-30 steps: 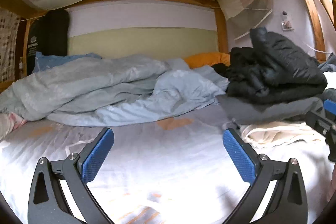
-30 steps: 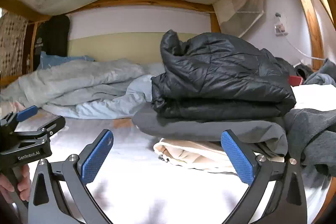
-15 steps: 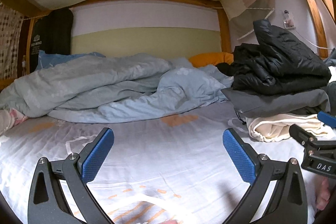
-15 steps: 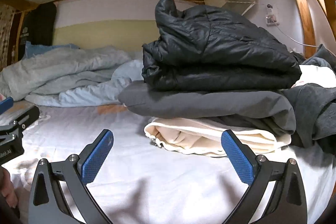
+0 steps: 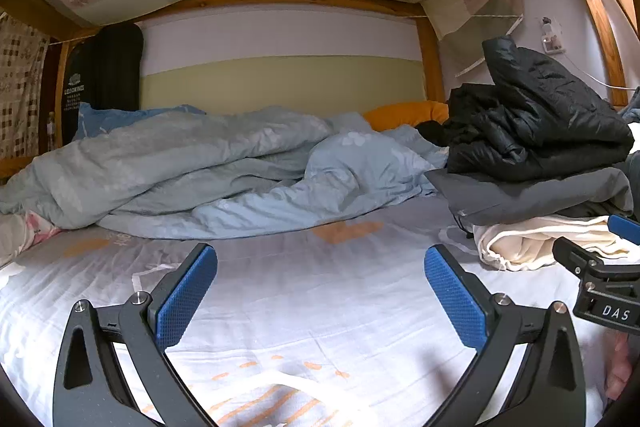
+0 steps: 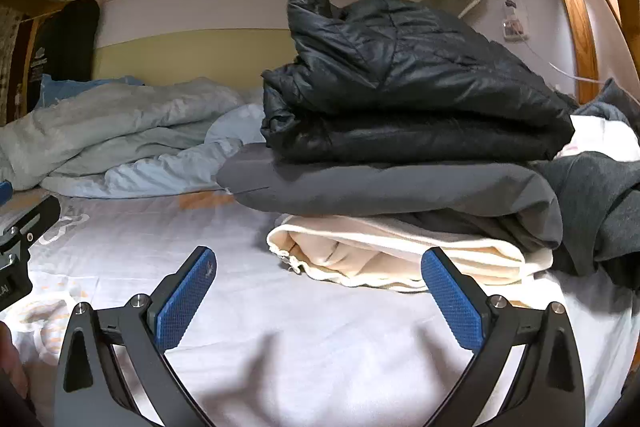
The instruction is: Fold large clothes
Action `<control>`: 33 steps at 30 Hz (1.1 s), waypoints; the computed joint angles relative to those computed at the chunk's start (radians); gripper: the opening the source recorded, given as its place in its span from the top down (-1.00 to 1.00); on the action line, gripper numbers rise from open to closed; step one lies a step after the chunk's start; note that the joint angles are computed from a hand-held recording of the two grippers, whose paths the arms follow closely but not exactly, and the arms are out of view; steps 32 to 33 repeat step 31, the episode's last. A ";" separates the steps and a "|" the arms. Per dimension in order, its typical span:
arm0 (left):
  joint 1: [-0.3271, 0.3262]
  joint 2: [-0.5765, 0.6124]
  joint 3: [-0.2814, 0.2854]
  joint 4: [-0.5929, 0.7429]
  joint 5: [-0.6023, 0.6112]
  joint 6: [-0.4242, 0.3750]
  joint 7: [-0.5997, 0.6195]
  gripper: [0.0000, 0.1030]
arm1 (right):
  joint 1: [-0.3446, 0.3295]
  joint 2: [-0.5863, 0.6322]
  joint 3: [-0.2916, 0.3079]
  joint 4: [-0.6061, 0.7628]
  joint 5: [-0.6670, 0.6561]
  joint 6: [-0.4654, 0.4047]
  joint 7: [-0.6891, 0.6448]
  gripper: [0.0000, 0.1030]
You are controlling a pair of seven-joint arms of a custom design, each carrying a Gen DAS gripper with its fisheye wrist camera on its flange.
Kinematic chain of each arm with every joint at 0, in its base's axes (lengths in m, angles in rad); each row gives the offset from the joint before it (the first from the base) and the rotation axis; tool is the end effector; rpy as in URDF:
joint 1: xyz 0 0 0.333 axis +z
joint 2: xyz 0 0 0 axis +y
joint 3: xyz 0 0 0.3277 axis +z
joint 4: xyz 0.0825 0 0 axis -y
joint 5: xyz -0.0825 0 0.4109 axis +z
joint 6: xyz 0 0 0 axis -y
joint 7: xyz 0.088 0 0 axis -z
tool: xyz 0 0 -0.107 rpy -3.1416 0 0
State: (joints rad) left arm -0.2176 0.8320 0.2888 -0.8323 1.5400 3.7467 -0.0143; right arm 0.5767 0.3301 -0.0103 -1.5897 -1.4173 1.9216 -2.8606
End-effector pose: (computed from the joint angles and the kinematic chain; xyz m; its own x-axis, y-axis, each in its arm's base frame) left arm 0.7446 -0.1915 0.5199 -0.5808 -0.8086 -0.0941 -0.0770 0.1697 -0.9825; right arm 0.6335 0.3217 0.5026 -0.6564 -0.7544 0.0045 -0.1910 0.1604 -0.9684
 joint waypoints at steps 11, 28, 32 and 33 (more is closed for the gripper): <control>0.017 -0.023 -0.055 -0.059 -0.047 -0.022 0.112 -1.00 | 0.000 0.003 0.002 0.005 0.001 -0.001 -0.013 -1.00; 0.061 -0.095 -0.176 -0.235 -0.191 -0.064 0.422 -1.00 | 0.005 0.012 -0.005 0.016 0.004 -0.002 -0.030 -1.00; 0.068 -0.105 -0.194 -0.259 -0.207 -0.069 0.464 -1.00 | 0.004 0.016 -0.006 0.021 0.008 0.001 -0.036 -1.00; 0.068 -0.105 -0.194 -0.259 -0.207 -0.069 0.464 -1.00 | 0.004 0.016 -0.006 0.021 0.008 0.001 -0.036 -1.00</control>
